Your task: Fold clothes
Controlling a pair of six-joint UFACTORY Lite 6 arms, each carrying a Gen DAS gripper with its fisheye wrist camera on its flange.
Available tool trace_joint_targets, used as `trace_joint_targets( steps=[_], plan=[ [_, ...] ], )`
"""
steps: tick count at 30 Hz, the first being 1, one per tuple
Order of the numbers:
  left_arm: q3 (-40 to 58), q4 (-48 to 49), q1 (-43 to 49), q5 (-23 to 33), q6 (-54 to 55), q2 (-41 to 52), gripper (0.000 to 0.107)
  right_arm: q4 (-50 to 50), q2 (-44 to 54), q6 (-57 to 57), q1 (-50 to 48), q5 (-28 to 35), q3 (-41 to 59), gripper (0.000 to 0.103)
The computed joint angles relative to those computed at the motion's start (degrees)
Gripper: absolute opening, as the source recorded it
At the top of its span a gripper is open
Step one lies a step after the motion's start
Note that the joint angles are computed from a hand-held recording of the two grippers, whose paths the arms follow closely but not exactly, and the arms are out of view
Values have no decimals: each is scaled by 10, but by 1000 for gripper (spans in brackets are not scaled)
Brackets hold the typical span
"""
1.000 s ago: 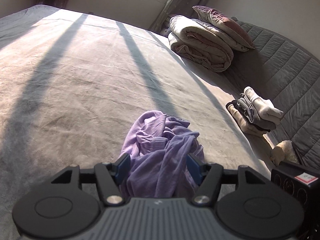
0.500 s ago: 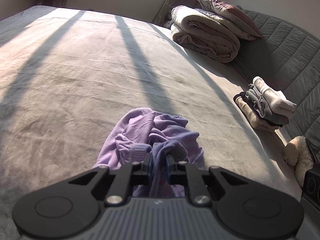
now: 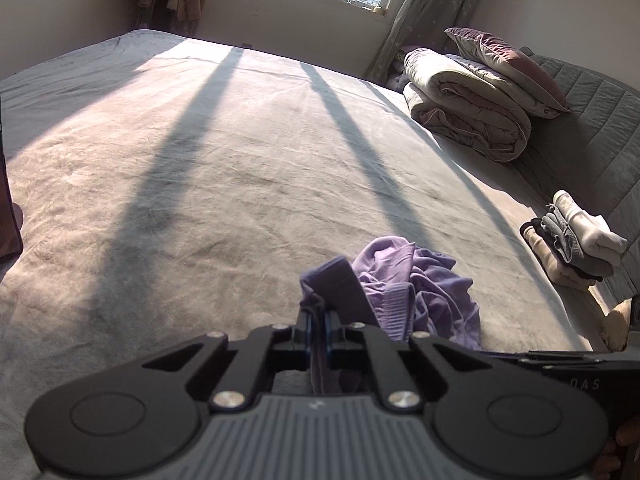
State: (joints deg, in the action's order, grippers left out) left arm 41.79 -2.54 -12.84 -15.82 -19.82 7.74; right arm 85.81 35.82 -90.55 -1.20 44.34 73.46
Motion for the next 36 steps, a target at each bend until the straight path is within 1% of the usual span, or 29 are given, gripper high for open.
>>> trace_joint_targets(
  steps=[2,5,9,12,15,19,22,24,26,27,32,34,35,36],
  plan=[
    [-28,52,18,-1,-38,-20,6,4,12,4,2,-2,12,39],
    [-66,159,45,-8,-116,-39,6,0,24,22,1,9,27,39],
    [-103,247,68,-23,-165,-44,6,-8,42,55,4,25,47,39],
    [-122,304,86,-41,-198,-33,6,-20,53,98,16,21,69,39],
    [-133,342,99,-69,-212,-11,6,-20,55,119,34,2,88,39],
    [-150,368,113,-111,-196,0,6,-47,72,178,81,-57,138,39],
    [-156,396,134,-139,-189,2,8,-125,90,270,128,-137,183,39],
    [-162,420,159,-170,-184,0,18,-208,105,350,157,-186,212,39],
    [-165,435,184,-205,-177,5,41,-276,119,416,177,-213,232,39],
    [-162,442,195,-216,-176,10,44,-319,125,461,185,-223,243,39],
    [-122,481,247,-290,-198,89,45,-502,145,662,214,-246,281,38],
    [-97,499,258,-304,-225,126,42,-578,154,737,227,-250,299,29],
    [-83,509,262,-308,-239,143,40,-618,159,776,233,-250,309,19],
    [-74,515,263,-308,-249,151,30,-655,164,814,240,-251,319,14]
  ],
)
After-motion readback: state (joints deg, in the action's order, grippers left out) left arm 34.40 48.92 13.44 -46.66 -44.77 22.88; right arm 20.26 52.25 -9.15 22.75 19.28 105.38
